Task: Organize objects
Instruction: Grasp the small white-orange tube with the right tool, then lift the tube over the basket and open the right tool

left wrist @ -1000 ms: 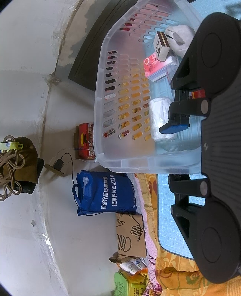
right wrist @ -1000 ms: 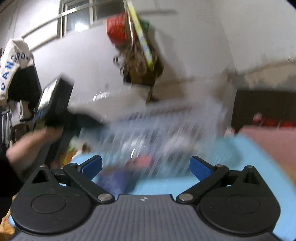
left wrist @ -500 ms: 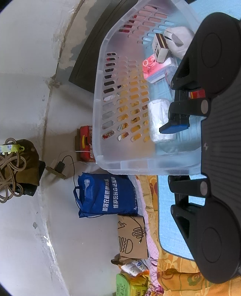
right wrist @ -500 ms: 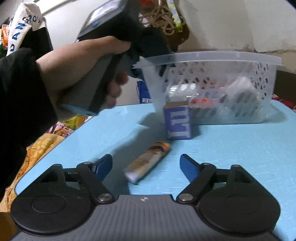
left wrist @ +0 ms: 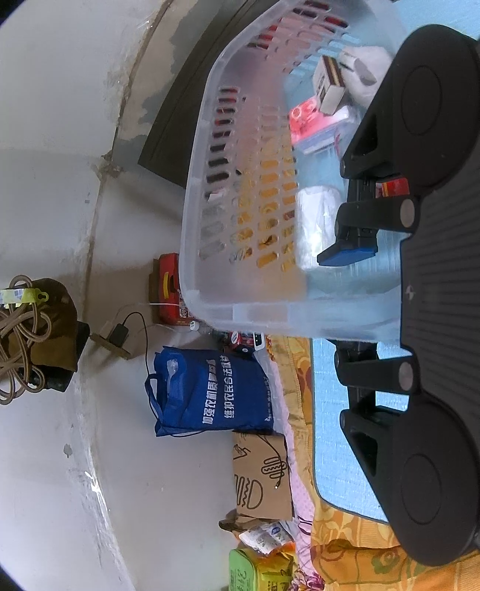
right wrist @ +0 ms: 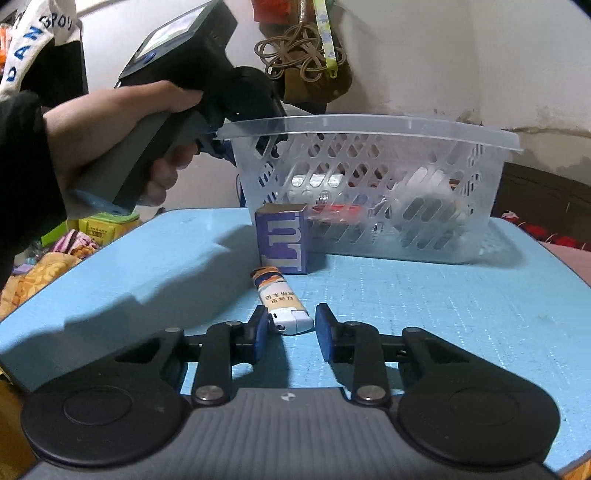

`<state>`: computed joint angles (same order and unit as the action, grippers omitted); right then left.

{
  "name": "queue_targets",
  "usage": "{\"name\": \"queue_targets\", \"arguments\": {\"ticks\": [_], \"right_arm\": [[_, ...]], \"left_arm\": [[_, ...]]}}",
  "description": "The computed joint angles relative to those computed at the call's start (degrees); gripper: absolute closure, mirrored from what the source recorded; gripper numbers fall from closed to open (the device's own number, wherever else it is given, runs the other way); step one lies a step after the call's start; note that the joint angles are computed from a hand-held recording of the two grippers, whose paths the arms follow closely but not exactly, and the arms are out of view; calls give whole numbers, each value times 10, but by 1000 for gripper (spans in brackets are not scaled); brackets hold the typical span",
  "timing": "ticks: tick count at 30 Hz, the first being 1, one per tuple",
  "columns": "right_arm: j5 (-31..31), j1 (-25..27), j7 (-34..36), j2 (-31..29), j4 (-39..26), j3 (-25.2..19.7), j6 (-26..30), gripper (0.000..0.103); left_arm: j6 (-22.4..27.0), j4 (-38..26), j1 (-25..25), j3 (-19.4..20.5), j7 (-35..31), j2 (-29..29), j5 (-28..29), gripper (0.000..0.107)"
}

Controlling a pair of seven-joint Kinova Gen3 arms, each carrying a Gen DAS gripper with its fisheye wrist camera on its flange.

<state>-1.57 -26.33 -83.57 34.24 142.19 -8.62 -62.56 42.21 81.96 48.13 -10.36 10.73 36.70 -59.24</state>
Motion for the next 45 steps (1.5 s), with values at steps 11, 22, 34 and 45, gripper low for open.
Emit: {"name": "queue_targets", "arguments": {"ticks": [11, 22, 34, 45], "right_arm": [[52, 13, 20, -9, -36, -4, 61, 75], [136, 91, -8, -32, 12, -7, 8, 75], [205, 150, -32, -67, 14, 1, 20, 76], [253, 171, -58, -63, -17, -9, 136, 76]], "left_arm": [[-4, 5, 0, 0, 6, -3, -2, 69], [-1, 5, -3, 2, 7, -4, -2, 69], [19, -11, -2, 4, -2, 4, 8, 68], [5, -4, -2, 2, 4, -1, 5, 68]]}}
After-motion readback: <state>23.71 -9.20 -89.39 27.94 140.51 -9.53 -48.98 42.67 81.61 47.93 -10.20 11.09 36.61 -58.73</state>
